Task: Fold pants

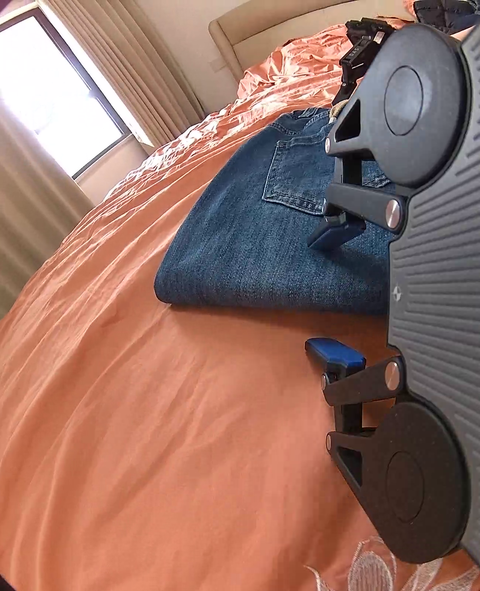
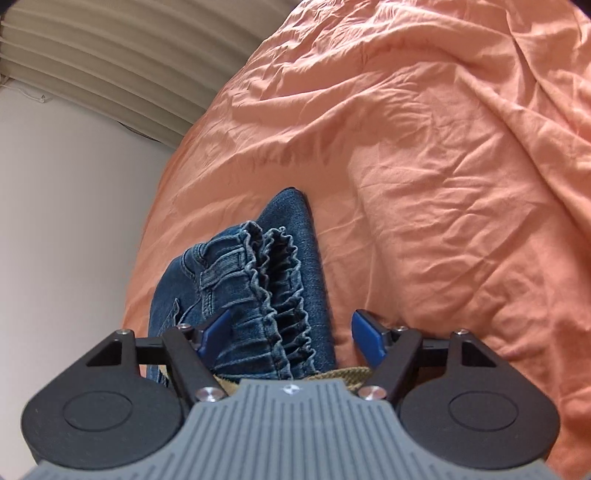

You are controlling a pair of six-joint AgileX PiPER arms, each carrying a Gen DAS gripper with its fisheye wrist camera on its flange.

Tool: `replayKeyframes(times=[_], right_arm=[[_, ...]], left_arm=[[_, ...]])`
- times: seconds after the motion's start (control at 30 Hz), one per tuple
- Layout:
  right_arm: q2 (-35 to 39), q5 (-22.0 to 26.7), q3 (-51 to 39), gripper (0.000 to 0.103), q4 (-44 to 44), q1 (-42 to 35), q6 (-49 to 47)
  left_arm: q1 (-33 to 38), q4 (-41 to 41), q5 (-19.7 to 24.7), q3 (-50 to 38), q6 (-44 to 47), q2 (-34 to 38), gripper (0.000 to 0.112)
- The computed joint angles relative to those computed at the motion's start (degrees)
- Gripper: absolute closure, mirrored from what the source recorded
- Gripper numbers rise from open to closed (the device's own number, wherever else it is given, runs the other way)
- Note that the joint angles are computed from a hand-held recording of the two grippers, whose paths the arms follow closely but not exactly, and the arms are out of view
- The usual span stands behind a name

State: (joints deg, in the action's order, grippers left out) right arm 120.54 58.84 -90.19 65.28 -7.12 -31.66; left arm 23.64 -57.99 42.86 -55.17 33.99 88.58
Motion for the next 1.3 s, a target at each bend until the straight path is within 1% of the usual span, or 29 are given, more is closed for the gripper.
replayKeyframes(times=[0.1, 0.17, 0.2, 0.23, 0.27, 0.33, 0.37, 0.43, 0.5, 0.53, 0.63, 0.77, 1.03, 1.17, 1.3], right_arm=[[2.11, 0.81, -0.98, 0.035, 1.92, 0.14, -0.97], [3.37, 1.24, -1.62, 0.039, 3.02, 0.46, -1.91], [3.71, 1.43, -1.81, 0.041, 3.25, 0.56, -1.97], [4.28, 1.76, -2.39, 0.045, 3.4, 0.67, -1.54], [4.29, 1.7, -2.27, 0.049, 3.41, 0.68, -1.18], [3.66, 1.37, -1.92, 0.055, 2.79, 0.86, -0.92], [3.01, 0.74, -1.85, 0.059, 1.93, 1.23, -0.44], [1.61, -0.54, -1.64, 0.064, 0.21, 2.02, 1.05], [0.33, -2.05, -2.53, 0.069, -2.78, 3.27, 3.32], [-0.56, -2.73, -2.65, 0.072, -4.21, 3.81, 4.35], [-3.03, -3.68, -3.33, 0.078, -8.11, 5.03, 8.72], [-7.54, -4.67, -2.84, 0.084, -11.66, 6.51, 12.87], [-20.53, -4.42, 2.05, 0.086, -14.33, 9.43, 15.78], [-27.83, -5.01, 6.91, 0.086, -14.2, 11.87, 16.73], [-34.1, -6.25, 11.68, 0.086, -15.13, 15.27, 19.07]], left_arm=[[-0.4, -2.29, -0.44, -0.83, 2.44, 2.14, 0.05], [-0.93, -3.26, -1.04, -1.12, 3.16, 2.96, 0.055], [-1.12, -3.51, -1.22, -1.25, 3.17, 3.23, 0.06], [-1.43, -3.77, -1.43, -1.47, 3.1, 3.58, 0.067], [-1.87, -3.49, -1.85, -1.68, 2.75, 3.73, 0.069], [-2.86, -2.02, -2.78, -1.82, 1.61, 3.14, 0.079], [-3.47, -0.62, -3.29, -1.97, 0.65, 2.66, 0.081], [-4.31, 2.04, -3.97, -2.2, -0.99, 1.61, 0.093], [-4.94, 4.75, -4.45, -2.41, -2.96, 0.48, 0.102], [-5.43, 6.35, -4.6, -2.73, -4.22, -0.16, 0.105], [-6.38, 11.09, -4.79, -3.38, -7.98, -2.4, 0.106], [-6.73, 14.18, -3.17, -4.36, -11.55, -5.5, 0.107], [-3.68, 18.48, 4.77, -6.41, -15.46, -14.89, 0.107], [0.52, 19.32, 10.08, -7.15, -15.27, -19.75, 0.107], [8.21, 17.06, 16.22, -6.25, -11.78, -24.15, 0.107]])
